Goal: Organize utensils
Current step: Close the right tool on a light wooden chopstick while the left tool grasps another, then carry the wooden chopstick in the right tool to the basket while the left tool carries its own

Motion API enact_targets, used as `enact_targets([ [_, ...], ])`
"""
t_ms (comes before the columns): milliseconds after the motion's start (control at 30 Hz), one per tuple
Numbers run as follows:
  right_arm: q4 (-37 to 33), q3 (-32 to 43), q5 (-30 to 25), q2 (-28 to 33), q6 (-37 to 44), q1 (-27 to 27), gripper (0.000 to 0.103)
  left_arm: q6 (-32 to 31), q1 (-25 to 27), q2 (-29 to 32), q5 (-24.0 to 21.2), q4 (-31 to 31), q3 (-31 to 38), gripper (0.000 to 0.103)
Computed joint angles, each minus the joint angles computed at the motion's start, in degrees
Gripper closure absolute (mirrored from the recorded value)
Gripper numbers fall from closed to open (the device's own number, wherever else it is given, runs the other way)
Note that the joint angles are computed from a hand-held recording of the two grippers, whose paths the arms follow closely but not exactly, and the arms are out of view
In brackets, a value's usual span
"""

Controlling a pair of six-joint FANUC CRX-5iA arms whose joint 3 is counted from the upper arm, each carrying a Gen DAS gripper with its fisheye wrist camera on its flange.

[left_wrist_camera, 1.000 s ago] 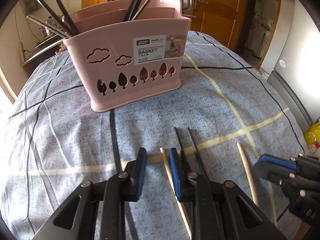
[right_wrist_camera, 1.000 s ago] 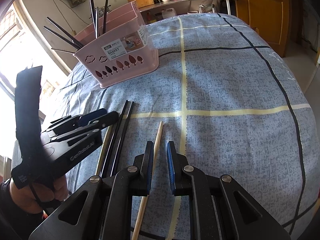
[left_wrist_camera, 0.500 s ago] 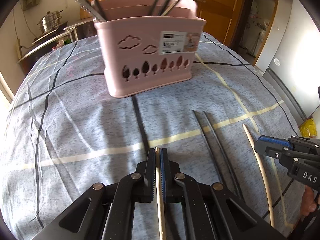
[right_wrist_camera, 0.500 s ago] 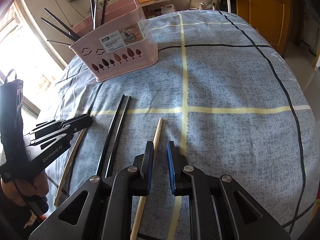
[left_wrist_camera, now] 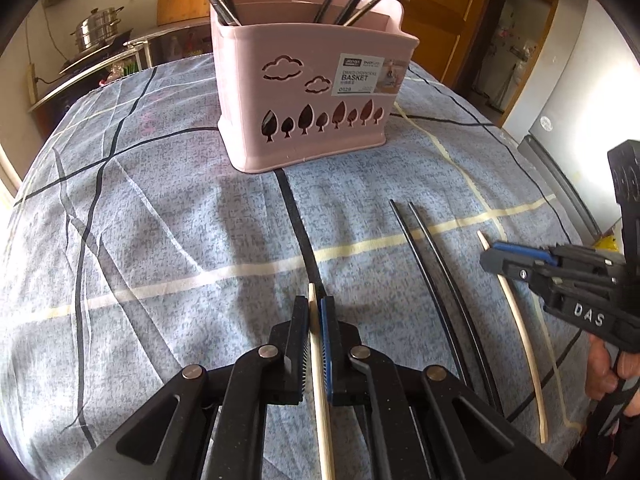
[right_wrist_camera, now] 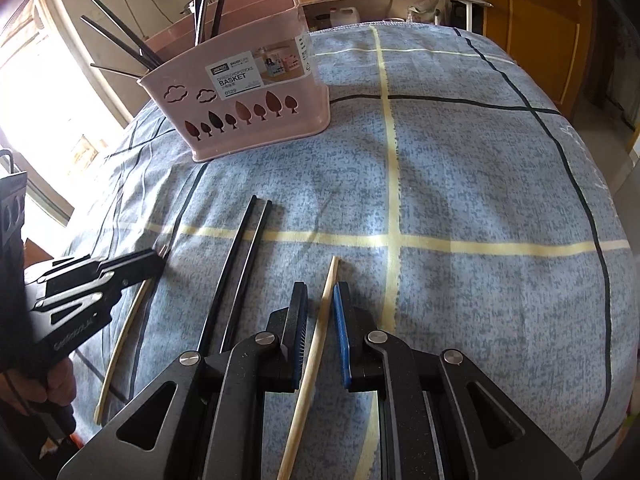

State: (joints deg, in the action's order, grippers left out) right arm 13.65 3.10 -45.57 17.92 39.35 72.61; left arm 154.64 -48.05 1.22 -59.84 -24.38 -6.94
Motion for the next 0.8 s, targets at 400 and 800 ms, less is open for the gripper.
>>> enact_targets([
  [400, -0.3, 5.8, -5.5, 3.6, 3.0, -0.4, 0.091, -5.7, 0.8, 3.5, -4.6, 1.0, 4.5, 0.097],
  [800, 0.2, 4.8, -3.5, 2.0, 3.4, -0.9, 0.098, -7.2, 2.9, 1.6, -2.4, 3.8, 3.0, 0.099],
])
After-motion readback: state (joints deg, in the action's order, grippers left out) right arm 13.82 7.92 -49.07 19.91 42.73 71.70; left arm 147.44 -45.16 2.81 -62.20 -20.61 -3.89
